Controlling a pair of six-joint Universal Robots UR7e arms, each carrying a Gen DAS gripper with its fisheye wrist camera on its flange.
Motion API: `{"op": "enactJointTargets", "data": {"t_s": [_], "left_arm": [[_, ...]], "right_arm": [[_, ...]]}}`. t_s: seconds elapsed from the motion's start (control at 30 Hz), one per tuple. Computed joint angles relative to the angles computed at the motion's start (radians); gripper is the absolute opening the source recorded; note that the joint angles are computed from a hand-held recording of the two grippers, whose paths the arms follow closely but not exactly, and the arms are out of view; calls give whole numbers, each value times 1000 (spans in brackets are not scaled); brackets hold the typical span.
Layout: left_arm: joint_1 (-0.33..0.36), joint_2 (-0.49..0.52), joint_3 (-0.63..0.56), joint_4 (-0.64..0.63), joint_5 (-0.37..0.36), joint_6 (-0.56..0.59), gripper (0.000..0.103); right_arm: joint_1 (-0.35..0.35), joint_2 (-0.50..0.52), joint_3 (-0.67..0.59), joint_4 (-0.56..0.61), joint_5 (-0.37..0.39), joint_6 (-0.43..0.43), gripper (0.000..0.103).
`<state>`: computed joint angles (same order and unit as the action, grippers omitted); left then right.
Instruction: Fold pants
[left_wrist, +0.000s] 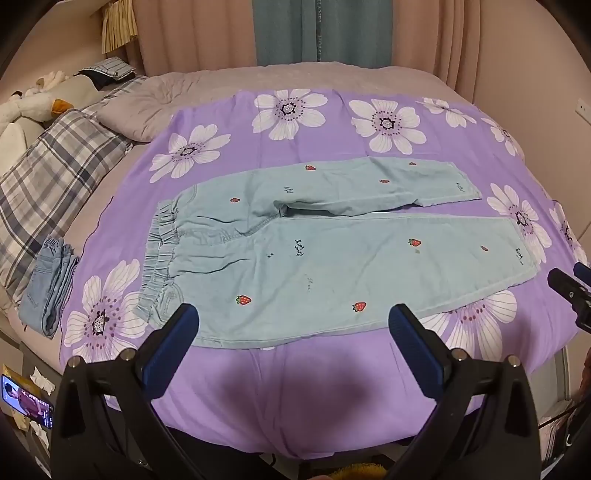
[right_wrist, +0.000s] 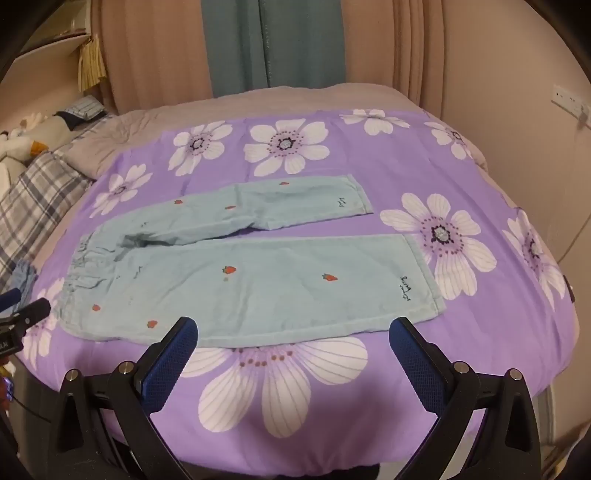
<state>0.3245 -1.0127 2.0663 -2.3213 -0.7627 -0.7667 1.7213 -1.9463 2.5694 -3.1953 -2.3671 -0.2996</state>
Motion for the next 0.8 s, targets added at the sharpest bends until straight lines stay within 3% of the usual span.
{"op": "enactJointTargets", "data": {"t_s": [0.33,0.67,0.8], "left_arm": [[5,28,20,-84,13,19,103],[5,0,38,-91,21,29,103],[10,-9,24,-32,8,11,103]], "right_arm": [[1,10,2,-24,-9,-16,103],[4,27,5,-25,-5,-14,103],[5,28,6,-28,-5,-17,103]]}}
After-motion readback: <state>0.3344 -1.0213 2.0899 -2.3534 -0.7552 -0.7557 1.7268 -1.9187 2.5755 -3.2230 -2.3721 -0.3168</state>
